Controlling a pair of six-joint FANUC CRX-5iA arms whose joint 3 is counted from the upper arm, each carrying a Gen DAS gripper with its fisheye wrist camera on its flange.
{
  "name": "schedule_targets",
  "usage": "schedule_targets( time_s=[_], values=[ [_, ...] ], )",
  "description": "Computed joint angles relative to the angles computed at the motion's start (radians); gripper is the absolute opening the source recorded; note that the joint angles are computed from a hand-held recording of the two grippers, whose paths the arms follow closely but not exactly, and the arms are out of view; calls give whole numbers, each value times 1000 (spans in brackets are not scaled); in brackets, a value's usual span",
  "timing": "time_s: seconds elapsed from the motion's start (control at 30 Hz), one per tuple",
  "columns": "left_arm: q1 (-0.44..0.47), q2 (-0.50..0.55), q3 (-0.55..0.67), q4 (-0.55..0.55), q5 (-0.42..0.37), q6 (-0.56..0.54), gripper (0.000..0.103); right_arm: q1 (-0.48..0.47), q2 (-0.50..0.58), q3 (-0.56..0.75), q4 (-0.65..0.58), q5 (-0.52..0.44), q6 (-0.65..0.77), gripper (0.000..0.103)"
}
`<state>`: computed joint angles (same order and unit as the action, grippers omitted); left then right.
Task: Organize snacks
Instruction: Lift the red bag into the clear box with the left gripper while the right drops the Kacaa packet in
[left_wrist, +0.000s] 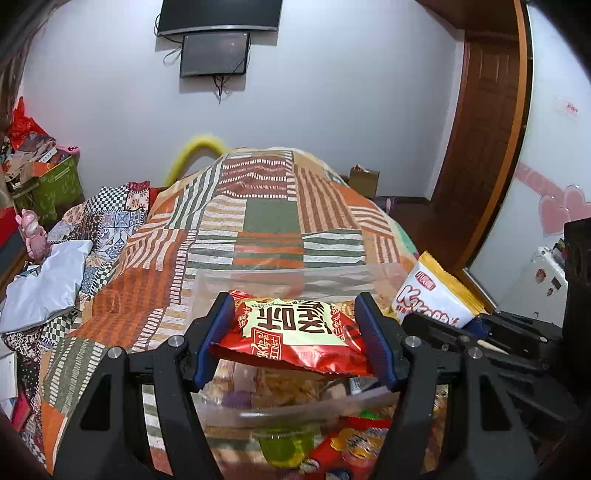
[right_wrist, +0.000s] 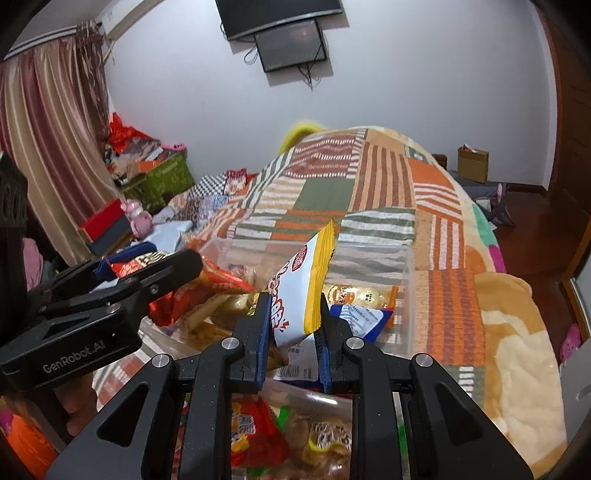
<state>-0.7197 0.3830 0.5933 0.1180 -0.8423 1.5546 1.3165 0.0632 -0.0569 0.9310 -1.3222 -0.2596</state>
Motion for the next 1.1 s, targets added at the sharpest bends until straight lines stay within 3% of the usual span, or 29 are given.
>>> schedule_targets(
  time_s=[0.2,0.63,0.7,0.77,0.87,0.97,1.1],
  values=[
    [-6,41,31,-15,-7,-9,66,-26,8,0,-38,36,30,20],
    [-3,78,56,-8,-70,-13,69,-45,47,47,-119,-7,108,22],
    [0,78,55,1,-80,-12,69,-42,58,65,-127,-33,124,30],
    [5,73,48,12,-87,-7,69,-38,61,74,-133,-49,129,52],
    [13,56,27,28,-84,-5,70,-26,57,74,-121,-67,111,67],
    [23,30,-8,55,-73,-13,70,-11,48,73,-113,-80,94,73],
    [33,-5,-50,88,-69,-19,70,16,42,72,-90,-114,74,74]
  ],
)
